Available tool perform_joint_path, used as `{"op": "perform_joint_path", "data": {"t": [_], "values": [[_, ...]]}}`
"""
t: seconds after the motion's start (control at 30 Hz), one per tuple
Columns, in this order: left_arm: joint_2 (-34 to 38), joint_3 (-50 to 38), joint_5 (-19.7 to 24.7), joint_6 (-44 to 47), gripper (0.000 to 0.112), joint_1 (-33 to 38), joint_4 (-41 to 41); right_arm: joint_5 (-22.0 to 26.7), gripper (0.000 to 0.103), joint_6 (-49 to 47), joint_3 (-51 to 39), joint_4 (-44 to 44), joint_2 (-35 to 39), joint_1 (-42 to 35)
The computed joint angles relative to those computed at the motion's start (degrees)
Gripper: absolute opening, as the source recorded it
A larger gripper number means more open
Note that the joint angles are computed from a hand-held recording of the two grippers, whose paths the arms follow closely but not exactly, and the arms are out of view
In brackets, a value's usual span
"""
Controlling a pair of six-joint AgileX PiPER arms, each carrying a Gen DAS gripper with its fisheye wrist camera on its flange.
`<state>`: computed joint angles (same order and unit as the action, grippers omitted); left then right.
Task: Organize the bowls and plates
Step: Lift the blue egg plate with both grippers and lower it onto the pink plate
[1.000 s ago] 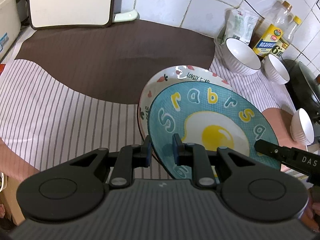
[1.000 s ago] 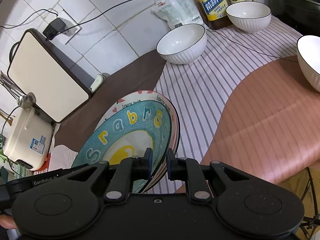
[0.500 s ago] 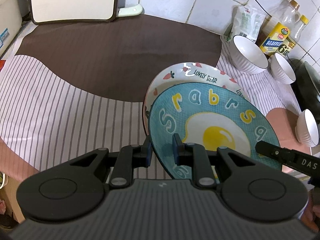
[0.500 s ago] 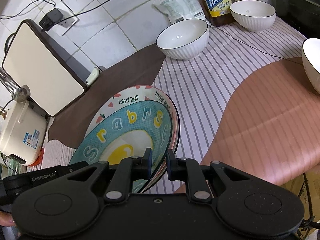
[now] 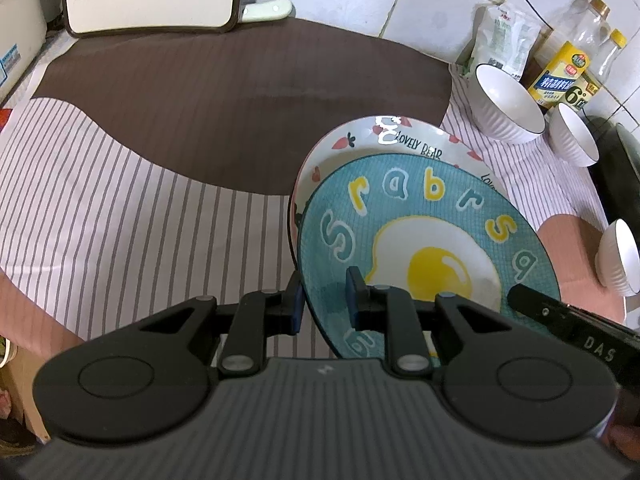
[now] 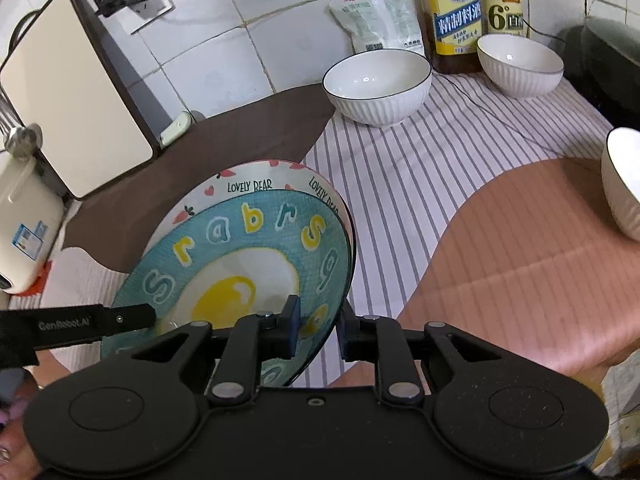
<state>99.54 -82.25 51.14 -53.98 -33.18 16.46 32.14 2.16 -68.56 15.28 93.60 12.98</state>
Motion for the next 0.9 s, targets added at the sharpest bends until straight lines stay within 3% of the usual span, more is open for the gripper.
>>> {"op": "perform_joint_path", "data": {"t": [0.3, 0.5, 0.77, 0.9], "values": [[2.27, -3.7, 3.69, 2.31, 0.021, 0.29, -1.6, -1.41, 0.032, 3.0, -0.14, -5.69, 0.85, 2.14], [4.82, -8.71, 8.94, 6.89, 0.021, -0.01, -2.22, -3.27, 0.035, 11.84, -0.14, -23.51, 0.99, 6.62], [6.01, -10.21, 9.91, 6.61, 0.021, 0.54, -2.05, -4.29, 0.035, 6.33, -1.67, -18.61, 2.76, 4.9], [6.33, -11.42, 10.96, 6.4, 0.019, 1.94, -4.81, -7.48, 0.035, -0.4, -0.23, -14.47, 2.97, 3.78]]}}
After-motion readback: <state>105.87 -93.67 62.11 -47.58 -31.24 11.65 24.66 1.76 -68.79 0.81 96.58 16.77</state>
